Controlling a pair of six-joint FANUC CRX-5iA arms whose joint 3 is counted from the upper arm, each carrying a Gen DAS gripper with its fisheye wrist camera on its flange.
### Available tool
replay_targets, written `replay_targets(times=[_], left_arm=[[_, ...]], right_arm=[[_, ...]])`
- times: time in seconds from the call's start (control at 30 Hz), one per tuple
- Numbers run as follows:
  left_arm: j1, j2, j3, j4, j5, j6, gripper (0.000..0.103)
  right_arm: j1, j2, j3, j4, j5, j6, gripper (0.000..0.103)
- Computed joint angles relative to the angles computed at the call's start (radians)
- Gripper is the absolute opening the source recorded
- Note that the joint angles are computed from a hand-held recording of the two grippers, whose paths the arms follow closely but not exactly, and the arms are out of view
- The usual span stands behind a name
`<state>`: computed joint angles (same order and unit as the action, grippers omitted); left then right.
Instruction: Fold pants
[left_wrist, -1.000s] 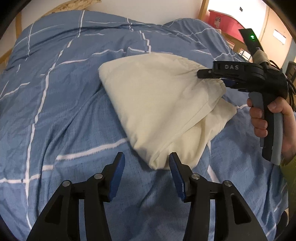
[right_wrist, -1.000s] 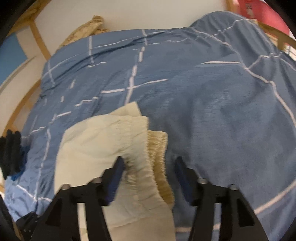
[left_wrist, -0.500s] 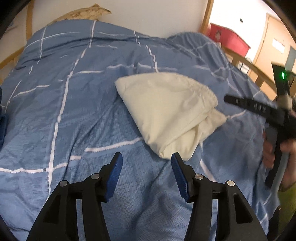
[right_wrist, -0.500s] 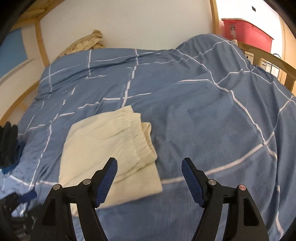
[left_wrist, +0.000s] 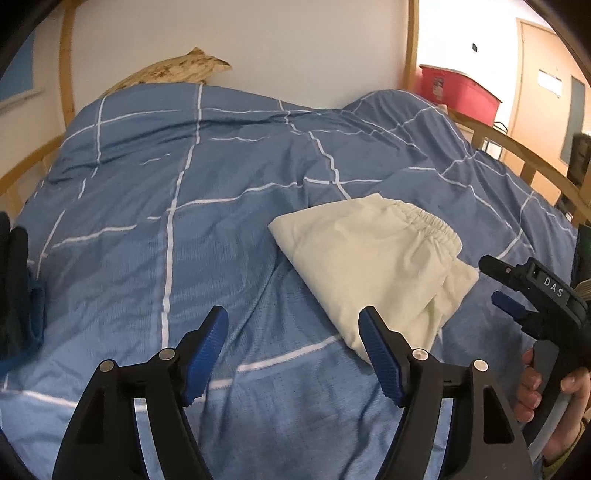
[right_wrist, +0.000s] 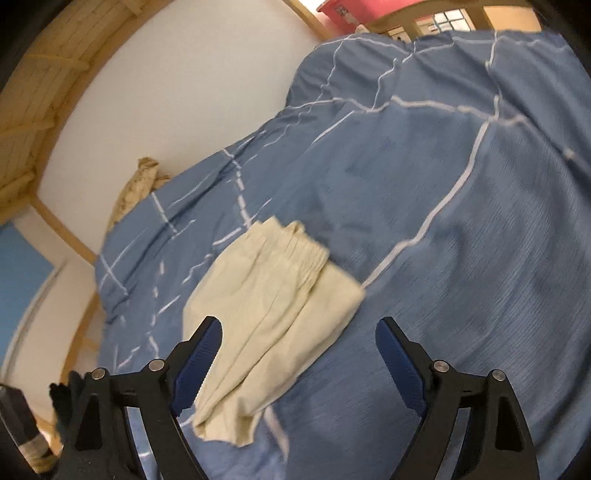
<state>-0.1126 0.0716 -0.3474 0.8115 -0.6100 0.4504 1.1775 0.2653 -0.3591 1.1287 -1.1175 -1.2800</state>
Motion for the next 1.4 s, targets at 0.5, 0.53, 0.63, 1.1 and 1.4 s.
replay_targets(times=[0.5,0.53,0.63,1.1,1.4], left_arm=[[-0.015,0.355,0.378,-0.033,-0.245,0.260,0.072],[-0.019,0.381,0.412,-0.042,-0.264,0.286,0.072],[-0.037,0.439,0.489,-0.077,-0.277,0.333,0.072],[-0.056,0.540,0.576,-0.099,-0.259,0.395,0.072],[-0.068,0.563,0.580,-0.063,-0.240,0.393,0.072]], right_arm=[[-0.076,0.083,0.080,-0.046,0.044,-0.056,0.092],[-0.084,0.091,0.089,-0.045,0.048,-0.053,0.092],[-0.099,0.100,0.095,-0.038,0.060,-0.055,0.092],[-0.109,0.173,0.177,-0.088,-0.013,0.105,0.092],[-0.110,0.191,0.182,-0.074,-0.032,0.135,0.092]])
